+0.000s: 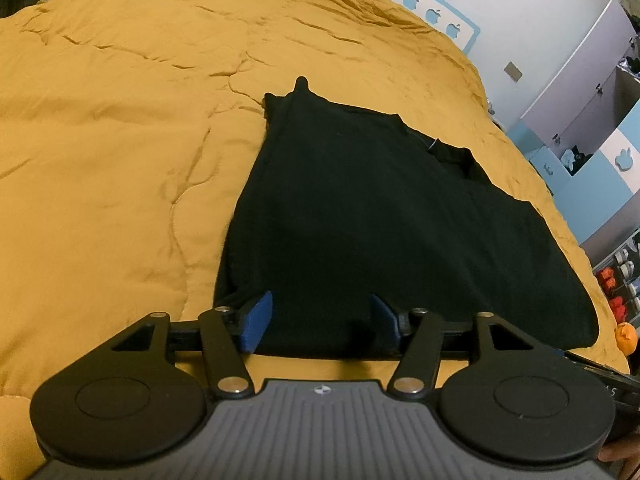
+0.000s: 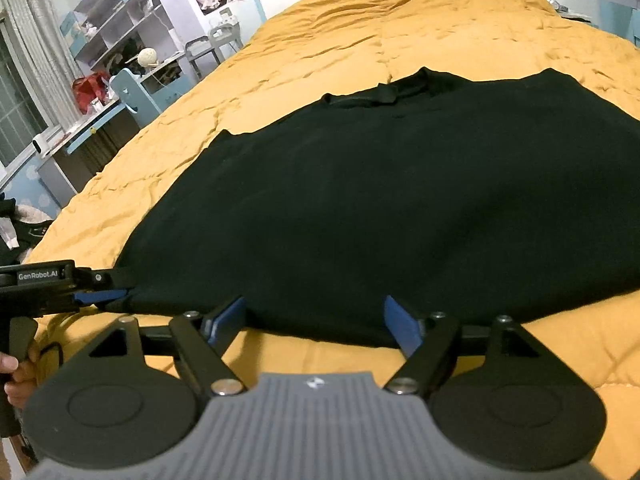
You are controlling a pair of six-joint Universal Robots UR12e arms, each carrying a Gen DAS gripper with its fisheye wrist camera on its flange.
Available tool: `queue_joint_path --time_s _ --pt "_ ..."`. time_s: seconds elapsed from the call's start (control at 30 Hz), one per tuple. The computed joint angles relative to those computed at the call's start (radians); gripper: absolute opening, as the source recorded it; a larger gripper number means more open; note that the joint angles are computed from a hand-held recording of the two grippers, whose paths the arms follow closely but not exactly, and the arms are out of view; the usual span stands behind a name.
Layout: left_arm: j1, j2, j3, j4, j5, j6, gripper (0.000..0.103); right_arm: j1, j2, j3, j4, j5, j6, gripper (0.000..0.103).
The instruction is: Fold small clothes
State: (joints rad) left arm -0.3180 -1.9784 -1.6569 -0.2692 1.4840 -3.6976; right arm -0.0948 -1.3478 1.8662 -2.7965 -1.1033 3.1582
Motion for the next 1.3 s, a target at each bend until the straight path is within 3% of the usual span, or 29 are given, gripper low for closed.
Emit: queue_joint_path --time_s 0.23,0.37,0.47,0.63,0.77,0.97,1.1,1.2,1.3 --pt "0.025 0.053 -0.024 -0.025 -0.018 0.004 0.067 0.022 -0.021 -0.008 0.008 -0.051 -0.052 0.073" --pt "0.048 0.083 -0.026 -0.095 -0.001 0.014 0.067 0.043 -0.017 -0.03 0.042 0.022 -0.119 0.073" --pt "0.062 0.09 -0.014 -0.138 0.019 0.037 0.067 0.097 -0.005 -0.044 0.018 -0.04 -0.259 0.073" --pt "0.101 0.079 -0.001 -0.12 -0.07 -0.005 0.067 0.185 0.025 -0.081 0.043 -0.142 -0.48 0.073" --pt "0.115 0.054 0.025 -0.099 -0.105 0.01 0.066 0.245 0.059 -0.095 -0.024 -0.233 -0.601 0.073" --pt "0.152 -0.015 0.063 -0.021 -0.25 -0.005 0.066 0.292 0.11 -0.135 -0.07 -0.253 -0.615 0.073" --pt "0.163 -0.066 0.114 -0.045 -0.292 0.027 0.066 0.308 0.134 -0.159 -0.085 -0.266 -0.606 0.073" --pt "0.164 -0.104 0.161 -0.083 -0.278 0.048 0.067 0.315 0.143 -0.169 -0.092 -0.276 -0.592 0.073" --pt "0.182 -0.149 0.193 -0.065 -0.361 -0.008 0.066 0.322 0.147 -0.166 -0.12 -0.284 -0.613 0.073"
